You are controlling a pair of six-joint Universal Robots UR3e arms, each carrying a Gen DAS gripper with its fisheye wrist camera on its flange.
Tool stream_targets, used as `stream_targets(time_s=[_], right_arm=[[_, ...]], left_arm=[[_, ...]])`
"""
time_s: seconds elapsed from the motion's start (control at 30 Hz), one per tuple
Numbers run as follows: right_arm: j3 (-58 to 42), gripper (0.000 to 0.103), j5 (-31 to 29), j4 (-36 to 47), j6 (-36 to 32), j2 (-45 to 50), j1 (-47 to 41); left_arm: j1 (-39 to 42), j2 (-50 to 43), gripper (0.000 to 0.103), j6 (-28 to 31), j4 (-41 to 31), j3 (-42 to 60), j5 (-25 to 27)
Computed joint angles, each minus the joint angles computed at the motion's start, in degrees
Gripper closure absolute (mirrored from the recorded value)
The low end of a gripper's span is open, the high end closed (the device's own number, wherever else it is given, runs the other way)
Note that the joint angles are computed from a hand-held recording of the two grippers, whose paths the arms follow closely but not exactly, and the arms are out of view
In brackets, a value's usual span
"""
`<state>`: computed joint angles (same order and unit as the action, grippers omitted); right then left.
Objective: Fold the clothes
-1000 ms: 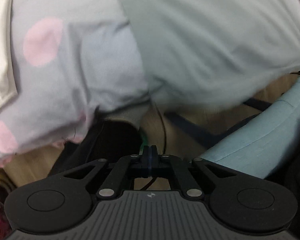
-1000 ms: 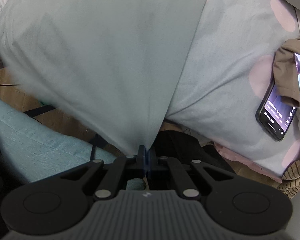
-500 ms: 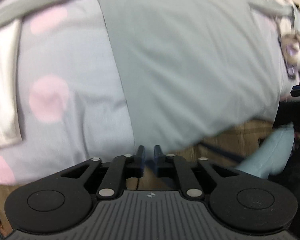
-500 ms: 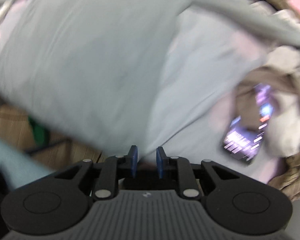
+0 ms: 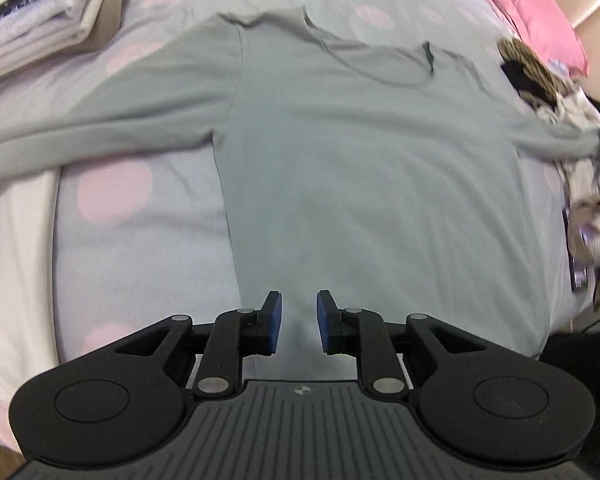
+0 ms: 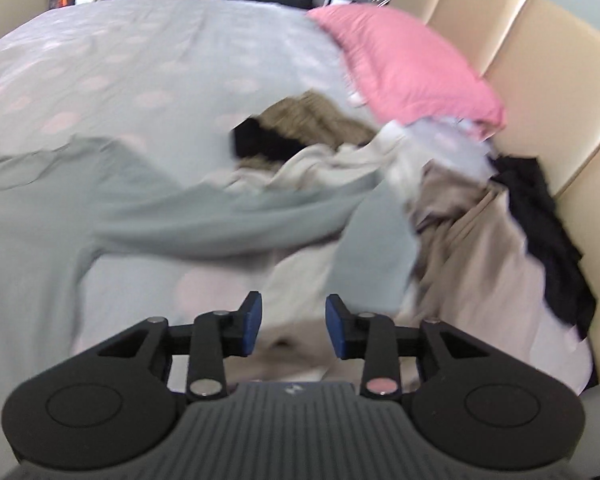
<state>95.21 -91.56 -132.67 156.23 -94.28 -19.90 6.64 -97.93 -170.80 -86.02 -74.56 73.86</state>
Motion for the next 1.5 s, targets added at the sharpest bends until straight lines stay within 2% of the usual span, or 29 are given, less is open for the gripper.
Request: stream_targets(time_s=[0.07, 0.13, 0.27, 0.37, 0.4, 0.43, 0.6, 0.77, 1.0, 1.2, 1.33, 1.5], right_arm=[[0.8, 0.056, -2.0, -5.9, -1.2, 3.0, 0.6], [1.7, 0.042, -5.2, -12.1, -2.4, 6.7, 1.6], [1.9, 0.041, -12.3, -19.2, -3.9, 13.4, 3.8], [1.7, 0.055, -17.8, -22.5, -6.2, 17.2, 4.7], [1.7, 0.07, -17.8, -22.7, -6.2, 17.2, 4.4], [1.7, 0.079, -17.7, -22.7, -6.0, 17.1, 4.1], [1.6, 0.093, -11.1, -19.0, -0.7, 12.1, 0.7], [-2.1, 0.094, -3.5, -11.3, 5.1, 6.5, -3.0], [-18.2, 0.095, 4.6, 5.7, 14.8, 4.5, -9.6], [-32.2, 0.095, 4.6, 16.5, 20.9, 8.8, -14.3], [-35.3, 0.095, -0.1, 16.8, 20.4, 14.5, -13.9], [-31.2, 0.093, -2.6, 13.1, 21.9, 16.3, -14.2]], left_arm=[[-0.2, -1.5, 0.085, -0.6, 0.9, 0.9, -0.2], [-0.5, -3.0, 0.083, -1.0, 1.3, 2.1, 0.1], [-1.6, -6.0, 0.083, -1.3, 0.1, 5.4, 0.7], [-2.6, -7.6, 0.083, -1.6, -0.1, 7.3, 1.0], [-2.8, -7.9, 0.083, -1.6, -0.1, 7.8, 0.8], [-3.1, -8.1, 0.083, -1.6, -0.1, 8.2, 0.7], [-4.1, -8.3, 0.08, -1.7, 0.2, 9.3, 0.6], [-4.6, -7.9, 0.08, -1.9, 0.2, 9.3, 0.5], [-4.2, -6.3, 0.08, -1.9, 0.7, 7.8, -0.1], [-4.1, -6.1, 0.078, -1.5, 0.9, 7.5, -0.1], [-4.4, -6.8, 0.075, -2.2, 1.1, 8.0, 0.9], [-3.3, -6.7, 0.075, -3.0, 2.1, 7.6, 1.9]])
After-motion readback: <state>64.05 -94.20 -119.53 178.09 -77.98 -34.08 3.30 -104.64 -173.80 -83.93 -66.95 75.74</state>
